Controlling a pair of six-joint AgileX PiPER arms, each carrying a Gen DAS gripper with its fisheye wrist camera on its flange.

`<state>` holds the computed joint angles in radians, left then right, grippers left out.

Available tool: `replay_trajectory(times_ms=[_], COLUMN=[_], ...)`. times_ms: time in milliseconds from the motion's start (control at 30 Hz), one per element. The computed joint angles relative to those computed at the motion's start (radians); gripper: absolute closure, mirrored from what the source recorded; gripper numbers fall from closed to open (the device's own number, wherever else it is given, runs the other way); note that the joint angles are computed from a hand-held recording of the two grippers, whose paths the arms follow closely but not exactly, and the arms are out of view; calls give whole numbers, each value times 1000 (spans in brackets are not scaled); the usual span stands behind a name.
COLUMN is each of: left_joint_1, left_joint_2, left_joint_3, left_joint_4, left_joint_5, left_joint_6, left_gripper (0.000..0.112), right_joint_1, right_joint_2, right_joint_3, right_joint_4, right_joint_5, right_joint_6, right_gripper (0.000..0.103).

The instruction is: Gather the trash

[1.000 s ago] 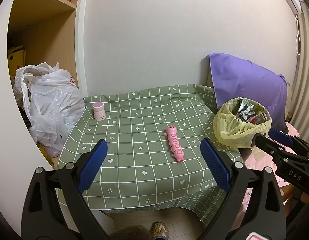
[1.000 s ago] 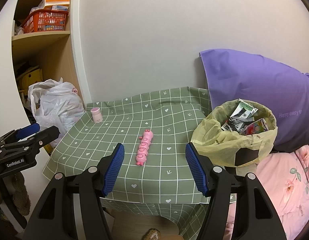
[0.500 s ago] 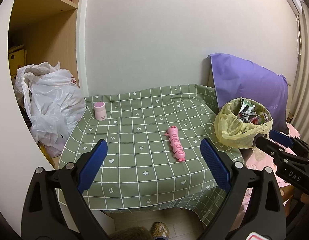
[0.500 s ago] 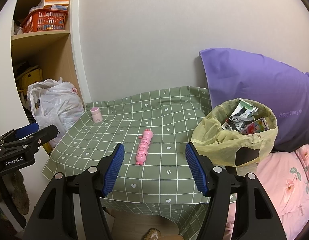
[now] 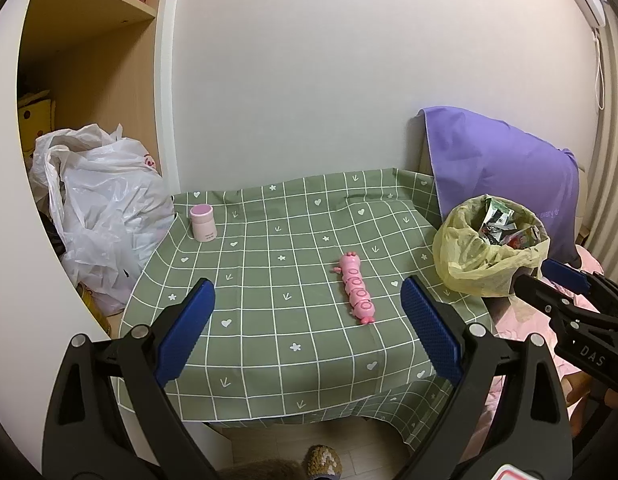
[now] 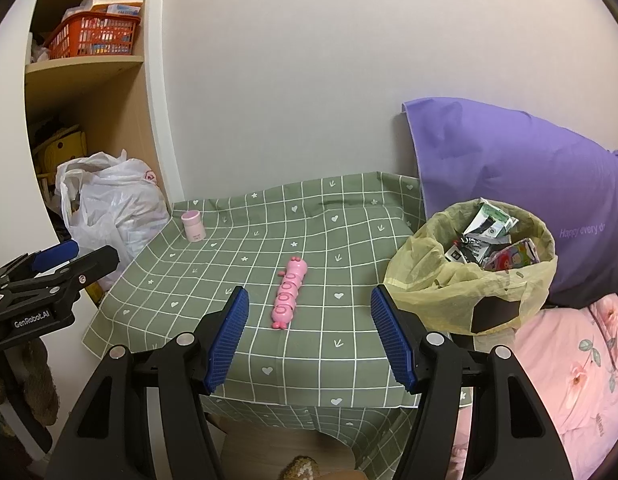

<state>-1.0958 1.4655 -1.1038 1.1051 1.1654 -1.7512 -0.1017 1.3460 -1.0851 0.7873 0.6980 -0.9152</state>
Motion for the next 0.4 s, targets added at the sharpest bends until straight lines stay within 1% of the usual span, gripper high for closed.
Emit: replay_trajectory(times_ms=[133,200,233,300,367,400], left_joint_1=[24,46,67,128,203,261], left_joint_2=[1,15,22,32,55,69], left_joint_3=[3,-2,-1,8,20,31], left_joint_4=[-10,-21,-34,-64,-85,-92], left_joint_5=[-29,-50,-75,-149,-203,-245], left_joint_6=[9,21,26,42,45,39], left_gripper=[23,23,23,23,23,23], right_joint_1=[12,26,30,39,46,56], right_joint_2=[18,52,72,125,198,247], right_joint_3=[-10,-31,-43,-81,-140,-182], right_joint_4=[-19,-45,-51,-41,-20,-26], right_joint_5=[-7,-10,-8,5,39,60], right_joint_6=[2,20,25,14,-19,-27], right_gripper=[43,43,43,43,43,43])
